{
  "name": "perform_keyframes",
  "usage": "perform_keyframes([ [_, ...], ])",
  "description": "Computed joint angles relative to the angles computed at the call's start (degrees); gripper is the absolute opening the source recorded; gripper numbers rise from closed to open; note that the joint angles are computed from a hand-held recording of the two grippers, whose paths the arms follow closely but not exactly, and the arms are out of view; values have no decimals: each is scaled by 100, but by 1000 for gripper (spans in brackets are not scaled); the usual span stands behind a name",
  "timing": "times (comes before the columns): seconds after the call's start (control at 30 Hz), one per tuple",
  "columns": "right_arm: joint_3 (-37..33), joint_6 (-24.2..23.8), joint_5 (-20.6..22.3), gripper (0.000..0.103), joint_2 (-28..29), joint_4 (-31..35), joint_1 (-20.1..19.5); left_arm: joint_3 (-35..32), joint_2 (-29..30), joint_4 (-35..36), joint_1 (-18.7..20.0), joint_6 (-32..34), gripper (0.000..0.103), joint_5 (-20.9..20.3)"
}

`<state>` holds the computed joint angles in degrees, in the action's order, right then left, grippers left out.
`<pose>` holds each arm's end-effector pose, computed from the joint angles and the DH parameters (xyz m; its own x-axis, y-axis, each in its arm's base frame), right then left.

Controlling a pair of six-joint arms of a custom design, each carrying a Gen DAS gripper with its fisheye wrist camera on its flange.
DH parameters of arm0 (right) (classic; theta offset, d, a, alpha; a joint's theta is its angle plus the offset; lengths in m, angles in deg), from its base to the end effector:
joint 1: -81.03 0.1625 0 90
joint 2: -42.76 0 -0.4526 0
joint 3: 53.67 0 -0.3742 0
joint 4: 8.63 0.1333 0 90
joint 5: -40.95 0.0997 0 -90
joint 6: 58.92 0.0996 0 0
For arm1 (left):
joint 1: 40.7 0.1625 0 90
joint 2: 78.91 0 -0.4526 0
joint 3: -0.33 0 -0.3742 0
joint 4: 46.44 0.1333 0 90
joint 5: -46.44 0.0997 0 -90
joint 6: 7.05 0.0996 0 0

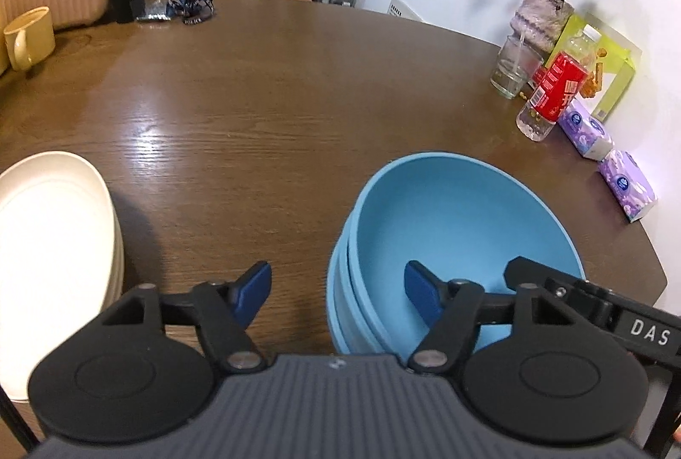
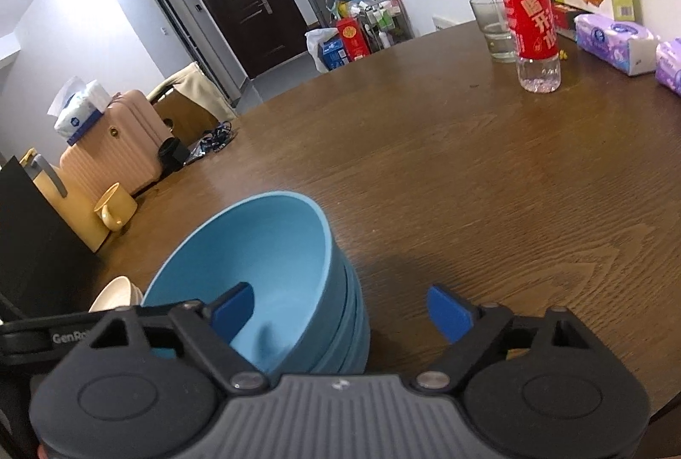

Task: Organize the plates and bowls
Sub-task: 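Close both grippers on the rim of the stacked bowls, then lift the stacked bowls with both grippers and carry them over the cream plates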

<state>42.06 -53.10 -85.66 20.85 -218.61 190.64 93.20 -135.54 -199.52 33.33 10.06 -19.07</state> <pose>0.2881 -0.5883 -0.0115 -0.9194 0.2013 0.3378 -0.1399 0.6353 -0.7594 -0.0194 -0.7024 0.2834 -0.8132 0.3197 -0.4863 0.5072 0.7991 -0.3227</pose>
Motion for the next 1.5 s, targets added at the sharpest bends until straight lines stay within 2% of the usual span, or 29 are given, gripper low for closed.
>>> perform_keyframes([
  [0.03, -5, 36, 27, 77, -3, 36, -12, -27, 11, 54, 8, -38, 63, -13],
  [0.1, -17, 158, 107, 75, -26, 186, -43, -108, 45, 225, 19, -129, 58, -59],
  [0.2, 21, 397, 290, 70, -95, 383, -109, -206, 78, 476, 34, -218, 46, -82],
  [0.23, 38, 462, 340, 65, -118, 438, -126, -238, 82, 579, 42, -264, 44, -99],
  [0.33, 62, 649, 404, 60, -174, 659, -144, -332, 91, 885, 62, -453, 40, -106],
  [0.6, 170, 802, 424, 60, -286, 1022, -86, -384, 8, 1239, 101, -669, 39, -267],
  [0.7, 206, 902, 471, 52, -319, 1103, -67, -359, -23, 1257, 106, -719, 39, -301],
  [0.87, 175, 999, 378, 51, -294, 1141, -23, -356, -31, 1234, 122, -760, 37, -319],
  [1.07, 145, 1040, 228, 46, -261, 1151, 31, -305, -26, 1121, 91, -801, 31, -162],
  [1.3, 38, 1114, -13, 38, -230, 1358, 103, -185, -45, 981, 8, -798, 31, 62],
  [1.5, -7, 1058, -92, 37, -219, 1391, 182, -65, -145, 841, -56, -755, 31, 189],
])
